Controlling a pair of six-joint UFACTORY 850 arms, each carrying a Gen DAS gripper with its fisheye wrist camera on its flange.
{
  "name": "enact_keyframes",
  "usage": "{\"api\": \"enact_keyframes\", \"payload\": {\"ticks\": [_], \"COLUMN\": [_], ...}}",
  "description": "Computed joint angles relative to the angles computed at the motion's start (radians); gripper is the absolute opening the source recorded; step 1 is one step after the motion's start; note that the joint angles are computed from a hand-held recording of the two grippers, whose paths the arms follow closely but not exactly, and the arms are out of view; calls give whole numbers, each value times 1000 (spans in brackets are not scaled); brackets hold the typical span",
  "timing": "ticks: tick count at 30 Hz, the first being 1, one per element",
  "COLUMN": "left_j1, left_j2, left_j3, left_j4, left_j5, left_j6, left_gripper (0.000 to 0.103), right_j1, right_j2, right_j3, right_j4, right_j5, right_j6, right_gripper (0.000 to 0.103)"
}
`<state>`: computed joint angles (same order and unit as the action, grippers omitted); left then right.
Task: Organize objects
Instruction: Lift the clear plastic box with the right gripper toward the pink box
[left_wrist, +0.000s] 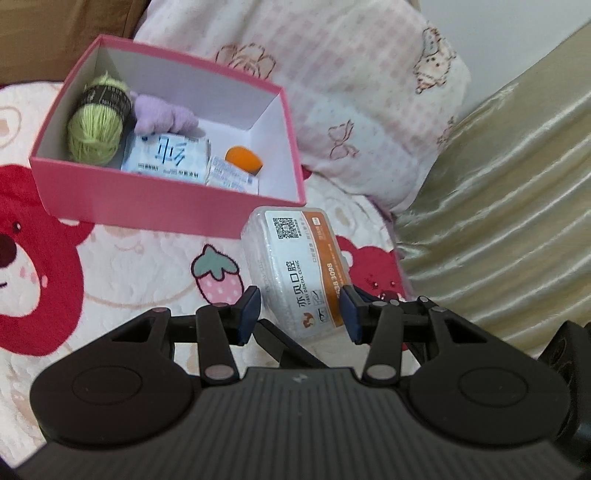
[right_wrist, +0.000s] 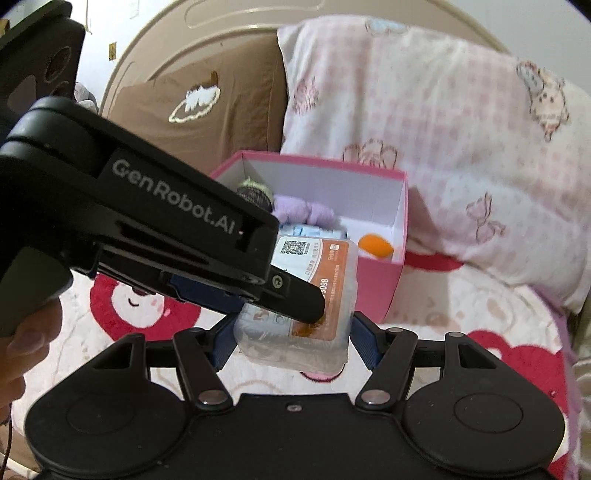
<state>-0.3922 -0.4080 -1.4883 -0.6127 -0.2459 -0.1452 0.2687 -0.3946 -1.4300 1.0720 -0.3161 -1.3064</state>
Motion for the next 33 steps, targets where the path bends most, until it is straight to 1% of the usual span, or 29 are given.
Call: {"api": "enact_keyframes", "payload": {"ticks": [6, 9, 13, 19, 22, 25, 27, 29, 31, 33], "left_j1": [-10, -15, -14, -2, 10, 22, 33, 48, 64, 82], "left_j2": [33, 45, 53, 13, -7, -35, -69, -118, -166, -212], "left_j3": [2, -2, -10, -97, -129, -169, -218, -290, -361, -424], "left_j4": [176, 291, 372, 543, 599, 655, 615, 568, 516, 470], "left_j5": [10, 20, 25, -10, -10, -5, -17, -59, -104, -141], "left_j6": [-172, -270, -340, -497, -543, -588, -535, -473, -416, -374], "left_gripper": [44, 44, 44, 45, 45, 46, 47, 48, 48, 48], "right_j1": [3, 5, 5, 16, 13, 9, 6, 9, 8, 1], "right_j2": [18, 30, 30, 8, -35, -83, -118, -151, -202, -266], "right_j3": [-1, 6, -1, -38, -97, -171, -222, -273, -350, -452], "right_j4": [35, 114, 214, 330, 338, 297, 283, 238, 118, -14], "right_j5": [-12, -5, -7, 22, 0, -27, -39, -36, -51, -98], "right_j6": [-33, -118, -218, -379, -428, -375, -337, -272, -129, 49], "right_gripper": [70, 70, 70, 69, 69, 69, 69, 69, 69, 69]}}
